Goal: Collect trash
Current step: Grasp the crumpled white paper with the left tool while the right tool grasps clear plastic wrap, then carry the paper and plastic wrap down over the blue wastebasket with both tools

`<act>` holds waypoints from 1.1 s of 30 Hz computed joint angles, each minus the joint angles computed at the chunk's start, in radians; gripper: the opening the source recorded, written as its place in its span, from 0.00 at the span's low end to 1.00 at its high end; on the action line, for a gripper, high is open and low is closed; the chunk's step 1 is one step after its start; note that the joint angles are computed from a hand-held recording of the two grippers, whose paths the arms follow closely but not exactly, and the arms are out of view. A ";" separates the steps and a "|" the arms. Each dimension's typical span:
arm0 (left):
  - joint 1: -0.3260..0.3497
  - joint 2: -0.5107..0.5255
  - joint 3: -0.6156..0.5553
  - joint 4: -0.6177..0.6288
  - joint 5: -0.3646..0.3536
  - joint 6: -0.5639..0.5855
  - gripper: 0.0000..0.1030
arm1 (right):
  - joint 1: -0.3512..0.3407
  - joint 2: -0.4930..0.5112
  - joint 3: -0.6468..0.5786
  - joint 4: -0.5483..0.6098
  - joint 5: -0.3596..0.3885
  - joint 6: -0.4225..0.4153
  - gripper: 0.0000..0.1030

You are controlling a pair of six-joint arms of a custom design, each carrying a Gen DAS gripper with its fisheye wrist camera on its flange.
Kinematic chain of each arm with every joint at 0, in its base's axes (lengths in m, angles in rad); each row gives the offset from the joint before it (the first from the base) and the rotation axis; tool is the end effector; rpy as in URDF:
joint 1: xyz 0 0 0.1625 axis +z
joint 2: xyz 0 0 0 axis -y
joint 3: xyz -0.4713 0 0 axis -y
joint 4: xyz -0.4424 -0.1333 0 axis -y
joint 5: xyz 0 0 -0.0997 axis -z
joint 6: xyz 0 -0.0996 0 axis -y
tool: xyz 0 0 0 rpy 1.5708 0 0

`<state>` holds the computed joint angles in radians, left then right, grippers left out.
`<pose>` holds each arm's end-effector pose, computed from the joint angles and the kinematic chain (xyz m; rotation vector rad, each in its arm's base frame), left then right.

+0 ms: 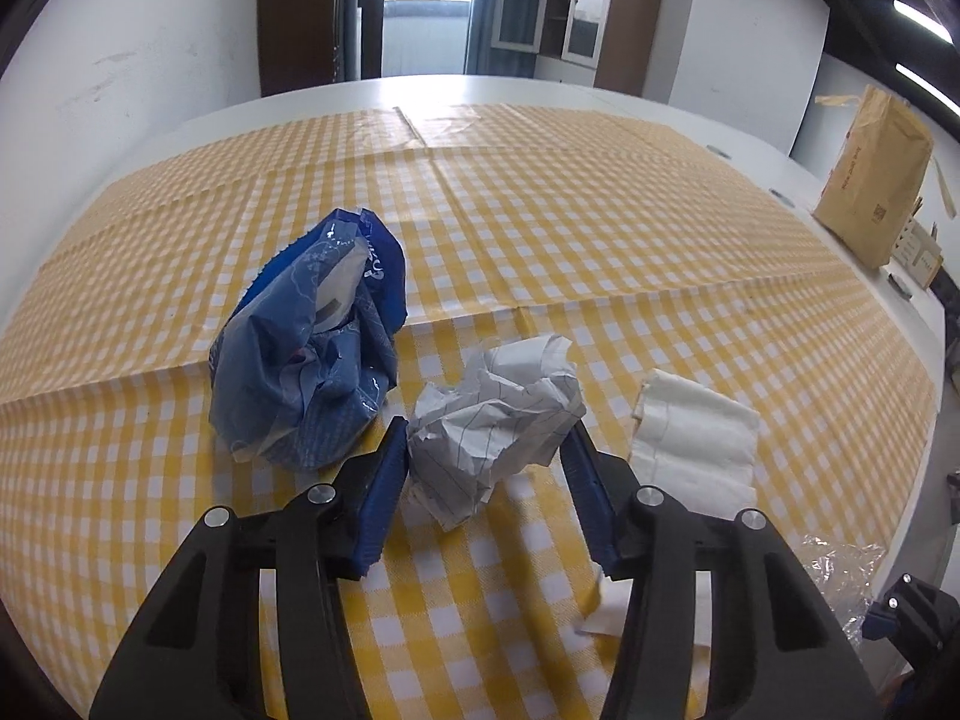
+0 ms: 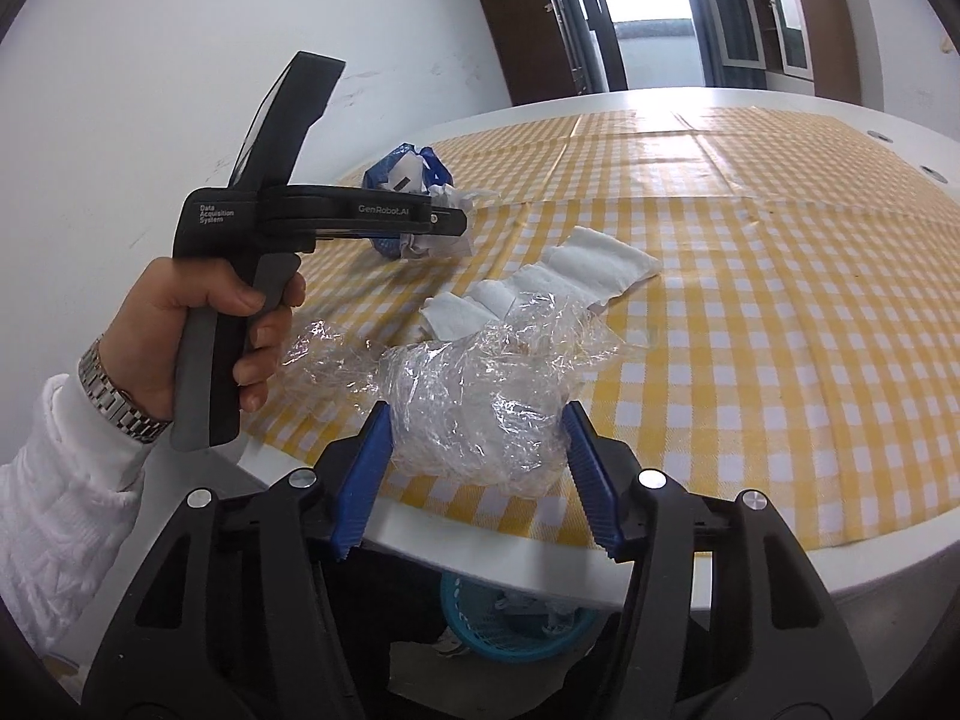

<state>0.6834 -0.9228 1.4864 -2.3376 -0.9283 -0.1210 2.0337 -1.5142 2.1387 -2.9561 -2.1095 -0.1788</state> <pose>-0.4769 -0.6372 0.2439 0.8899 2.4435 -0.6498 0.3043 -0.4256 0.3812 0.5287 -2.4694 1.0917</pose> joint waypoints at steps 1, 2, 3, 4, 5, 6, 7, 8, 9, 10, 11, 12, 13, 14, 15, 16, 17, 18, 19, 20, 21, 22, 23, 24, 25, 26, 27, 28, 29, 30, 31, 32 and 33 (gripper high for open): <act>-0.002 -0.006 0.009 -0.013 -0.005 0.001 0.49 | 0.004 -0.007 0.007 -0.005 -0.001 0.000 0.52; -0.006 -0.019 0.026 -0.036 -0.010 0.001 0.49 | 0.008 -0.012 0.012 -0.010 -0.004 0.000 0.52; -0.009 -0.029 0.039 -0.053 -0.015 0.002 0.49 | 0.012 -0.015 0.016 -0.014 -0.008 0.001 0.52; -0.013 -0.042 0.055 -0.071 -0.021 0.001 0.49 | 0.015 -0.022 0.022 -0.017 -0.011 0.003 0.52; -0.016 -0.052 0.065 -0.083 -0.026 0.000 0.49 | 0.018 -0.025 0.025 -0.018 -0.013 0.005 0.52; -0.021 -0.068 0.082 -0.100 -0.033 -0.003 0.49 | 0.022 -0.029 0.029 -0.021 -0.017 0.006 0.52; -0.027 -0.083 0.099 -0.117 -0.037 -0.006 0.49 | 0.025 -0.035 0.034 -0.021 -0.018 0.009 0.52; -0.034 -0.102 0.120 -0.135 -0.041 -0.010 0.49 | 0.029 -0.041 0.039 -0.023 -0.019 0.010 0.52; -0.040 -0.116 0.136 -0.145 -0.044 -0.013 0.48 | 0.033 -0.046 0.044 -0.026 -0.022 0.011 0.52; -0.048 -0.133 0.154 -0.156 -0.047 -0.016 0.48 | 0.040 -0.045 0.047 -0.033 -0.029 0.012 0.52; -0.054 -0.145 0.167 -0.163 -0.049 -0.018 0.48 | 0.047 -0.048 0.052 -0.039 -0.036 0.012 0.52; -0.065 -0.167 0.190 -0.167 -0.053 -0.021 0.48 | 0.052 -0.048 0.053 -0.042 -0.041 0.014 0.52; -0.071 -0.181 0.204 -0.168 -0.054 -0.017 0.48 | 0.060 -0.052 0.059 -0.046 -0.046 0.016 0.52; -0.080 -0.195 0.220 -0.172 -0.049 -0.015 0.48 | 0.067 -0.053 0.061 -0.049 -0.052 0.018 0.52; -0.093 -0.215 0.244 -0.178 -0.038 -0.014 0.48 | 0.075 -0.054 0.064 -0.053 -0.061 0.018 0.52; -0.102 -0.229 0.259 -0.179 -0.035 -0.016 0.48 | 0.086 -0.054 0.069 -0.061 -0.072 0.016 0.52; -0.113 -0.249 0.280 -0.180 -0.034 -0.020 0.48 | 0.096 -0.055 0.073 -0.067 -0.082 0.016 0.52; -0.122 -0.265 0.297 -0.183 -0.032 -0.026 0.48 | 0.106 -0.057 0.077 -0.070 -0.089 0.016 0.52; -0.130 -0.281 0.314 -0.185 -0.029 -0.032 0.48 | 0.118 -0.056 0.081 -0.074 -0.096 0.017 0.52; -0.142 -0.302 0.336 -0.188 -0.027 -0.037 0.48 | 0.128 -0.056 0.084 -0.078 -0.104 0.017 0.52; -0.150 -0.316 0.349 -0.190 -0.024 -0.041 0.48 | 0.139 -0.055 0.088 -0.081 -0.115 0.016 0.52; -0.160 -0.334 0.367 -0.195 -0.019 -0.047 0.48 | 0.152 -0.055 0.092 -0.082 -0.129 0.015 0.52; -0.169 -0.352 0.386 -0.201 -0.016 -0.056 0.48 | 0.162 -0.055 0.095 -0.085 -0.139 0.017 0.52; -0.176 -0.364 0.400 -0.206 -0.016 -0.063 0.48 | 0.171 -0.058 0.099 -0.085 -0.144 0.020 0.52; -0.182 -0.379 0.415 -0.212 -0.019 -0.071 0.48 | 0.181 -0.061 0.104 -0.083 -0.149 0.024 0.52; -0.189 -0.394 0.431 -0.214 -0.019 -0.080 0.48 | 0.189 -0.061 0.107 -0.084 -0.156 0.028 0.52; -0.197 -0.413 0.449 -0.214 -0.019 -0.090 0.48 | 0.199 -0.064 0.112 -0.078 -0.162 0.041 0.52; -0.204 -0.430 0.466 -0.217 -0.019 -0.100 0.48 | 0.201 -0.066 0.115 -0.071 -0.155 0.051 0.52; -0.211 -0.452 0.488 -0.216 -0.021 -0.119 0.48 | 0.206 -0.070 0.122 -0.060 -0.144 0.064 0.52; -0.215 -0.468 0.502 -0.214 -0.024 -0.133 0.48 | 0.212 -0.071 0.128 -0.056 -0.144 0.069 0.52; -0.216 -0.482 0.516 -0.212 -0.031 -0.148 0.48 | 0.219 -0.069 0.135 -0.053 -0.150 0.072 0.52; -0.219 -0.498 0.534 -0.211 -0.037 -0.163 0.48 | 0.225 -0.066 0.142 -0.050 -0.159 0.076 0.52; -0.222 -0.518 0.553 -0.201 -0.044 -0.181 0.48 | 0.227 -0.066 0.148 -0.046 -0.161 0.081 0.52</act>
